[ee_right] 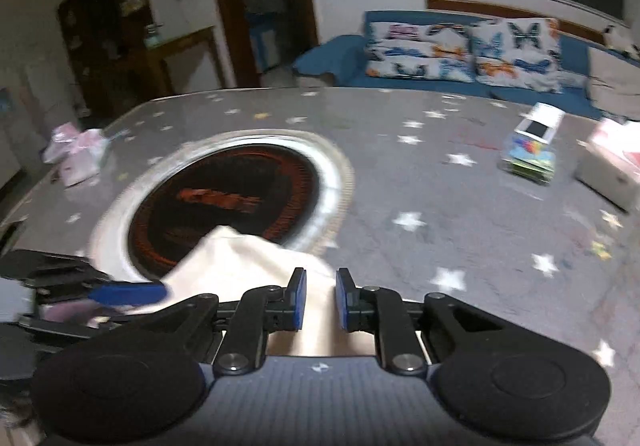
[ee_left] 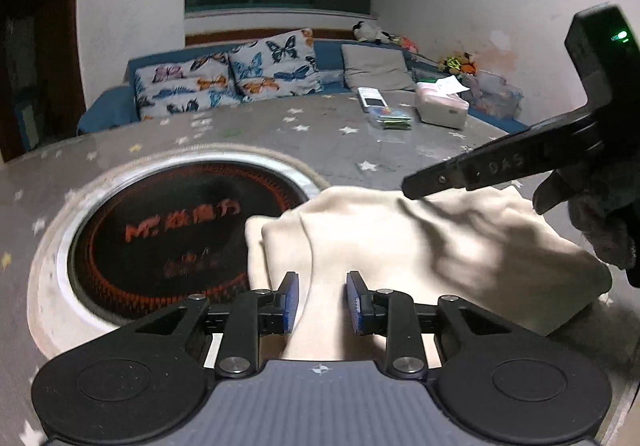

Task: Fold clothes
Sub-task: 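Lower the folded hem onto the sweatshirt with both grippers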

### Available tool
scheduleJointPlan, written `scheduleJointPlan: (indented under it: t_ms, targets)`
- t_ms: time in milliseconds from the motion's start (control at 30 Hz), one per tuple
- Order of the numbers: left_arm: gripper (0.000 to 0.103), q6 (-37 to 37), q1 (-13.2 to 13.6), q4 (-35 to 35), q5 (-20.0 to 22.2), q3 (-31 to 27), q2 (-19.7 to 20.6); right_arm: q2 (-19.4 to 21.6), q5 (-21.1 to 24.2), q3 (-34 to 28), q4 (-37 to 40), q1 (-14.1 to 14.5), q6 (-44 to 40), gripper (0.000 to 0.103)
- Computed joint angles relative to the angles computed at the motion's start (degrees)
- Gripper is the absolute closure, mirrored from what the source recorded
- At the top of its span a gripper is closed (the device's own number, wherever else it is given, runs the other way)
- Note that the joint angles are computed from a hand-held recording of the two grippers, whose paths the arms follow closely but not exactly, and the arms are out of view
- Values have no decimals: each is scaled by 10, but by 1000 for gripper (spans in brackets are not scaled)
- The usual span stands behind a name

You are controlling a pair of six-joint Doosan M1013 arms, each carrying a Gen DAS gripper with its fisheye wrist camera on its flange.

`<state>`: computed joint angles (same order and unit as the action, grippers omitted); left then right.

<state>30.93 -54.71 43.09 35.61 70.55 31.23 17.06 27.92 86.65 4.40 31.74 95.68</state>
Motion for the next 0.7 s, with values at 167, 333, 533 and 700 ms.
scheduleJointPlan:
  t_ms: [167, 333, 533, 700]
  targets:
    - [73, -15, -1, 7, -1, 4, -2, 36, 29, -37, -36, 15, 13, 88]
    - [74, -25, 1, 14, 2, 10, -8, 45, 36, -54, -35, 14, 20, 88]
    - [75, -11, 6, 2, -12, -6, -4, 22, 18, -37, -38, 9, 29, 88]
    - [75, 16, 10, -9, -26, -42, 17, -14, 11, 4, -65, 2, 60, 88]
